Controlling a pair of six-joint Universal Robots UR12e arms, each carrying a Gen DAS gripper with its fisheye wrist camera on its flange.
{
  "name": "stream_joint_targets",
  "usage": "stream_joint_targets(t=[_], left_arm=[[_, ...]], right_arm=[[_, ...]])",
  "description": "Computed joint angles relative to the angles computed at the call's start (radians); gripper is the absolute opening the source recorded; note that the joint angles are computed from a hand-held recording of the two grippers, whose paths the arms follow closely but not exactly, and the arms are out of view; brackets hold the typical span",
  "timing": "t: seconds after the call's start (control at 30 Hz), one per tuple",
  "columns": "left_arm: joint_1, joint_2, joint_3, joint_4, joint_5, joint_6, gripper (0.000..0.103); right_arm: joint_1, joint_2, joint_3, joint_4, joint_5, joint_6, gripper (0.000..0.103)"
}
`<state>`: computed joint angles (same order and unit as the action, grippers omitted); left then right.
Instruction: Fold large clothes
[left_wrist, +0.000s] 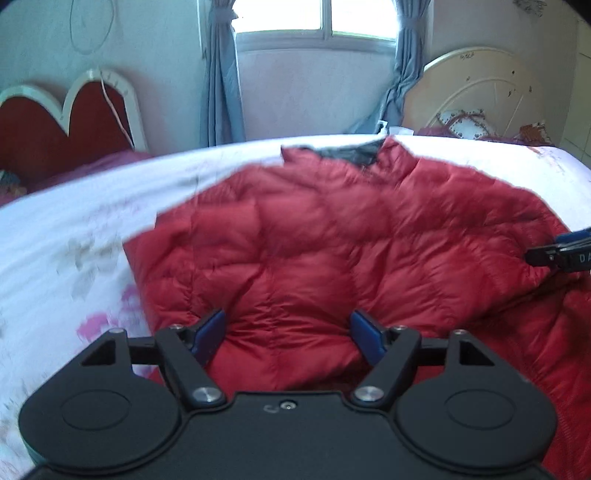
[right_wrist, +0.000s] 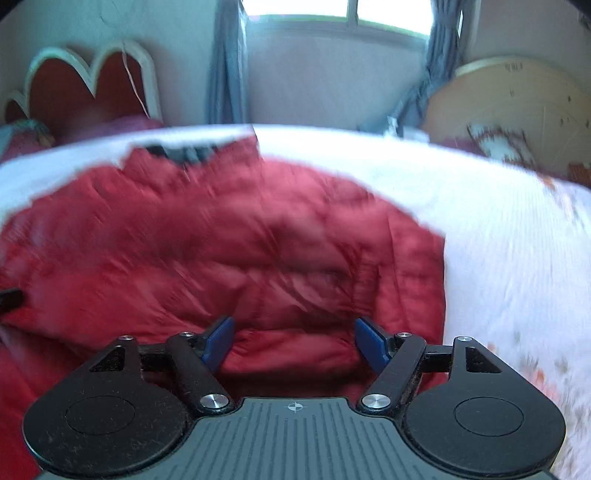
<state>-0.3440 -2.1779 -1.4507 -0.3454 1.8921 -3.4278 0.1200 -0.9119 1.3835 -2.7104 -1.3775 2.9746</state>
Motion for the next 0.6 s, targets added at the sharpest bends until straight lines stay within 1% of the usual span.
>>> stream_joint_targets(t=[0.1,0.2,0.23,0.3,0.33,0.37,0.43,0.5,0.57,0.6], left_arm=[[0.003,-0.007,-0.001,0.011,-0.002,-0.014,0.077],[0.000,-0.003,0.006,-0.012,0.008,-0.025,0.076],[-0.001,0.002,0.003,0.000,0.016,-0.021,0.074],[-0.001,0.003,-0.003,0.055,0.041,-0.003,0.078],[0.003,0.001,-0.002,0.079,0.045,0.000,0.079],[0.011,-0.004,0.007,0.086,0.042,-0.002,0.079],[0.024,-0.021,0.040,0.075,0.045,0.002,0.078],[0.036,-0.042,0.076,0.049,0.036,0.004,0.078],[0.051,-0.059,0.108,-0.022,0.004,-0.014,0.080],[0.058,-0.065,0.117,-0.050,-0.018,-0.023,0.082]], right_arm=[[0.004,0.009,0.000,-0.014,-0.014,0.008,0.072],[0.004,0.002,0.000,-0.007,-0.019,0.023,0.072],[0.001,-0.006,0.011,-0.028,-0.012,0.032,0.072],[-0.004,-0.015,0.029,-0.102,0.008,0.044,0.072],[-0.003,-0.012,0.024,-0.125,0.010,0.043,0.072],[-0.002,-0.002,0.009,-0.138,0.011,0.043,0.072],[0.002,0.025,-0.040,-0.130,0.011,0.055,0.072],[0.011,0.063,-0.106,-0.092,0.002,0.052,0.072],[0.014,0.097,-0.166,-0.014,0.006,0.059,0.072],[0.018,0.110,-0.191,0.036,-0.007,0.057,0.072]])
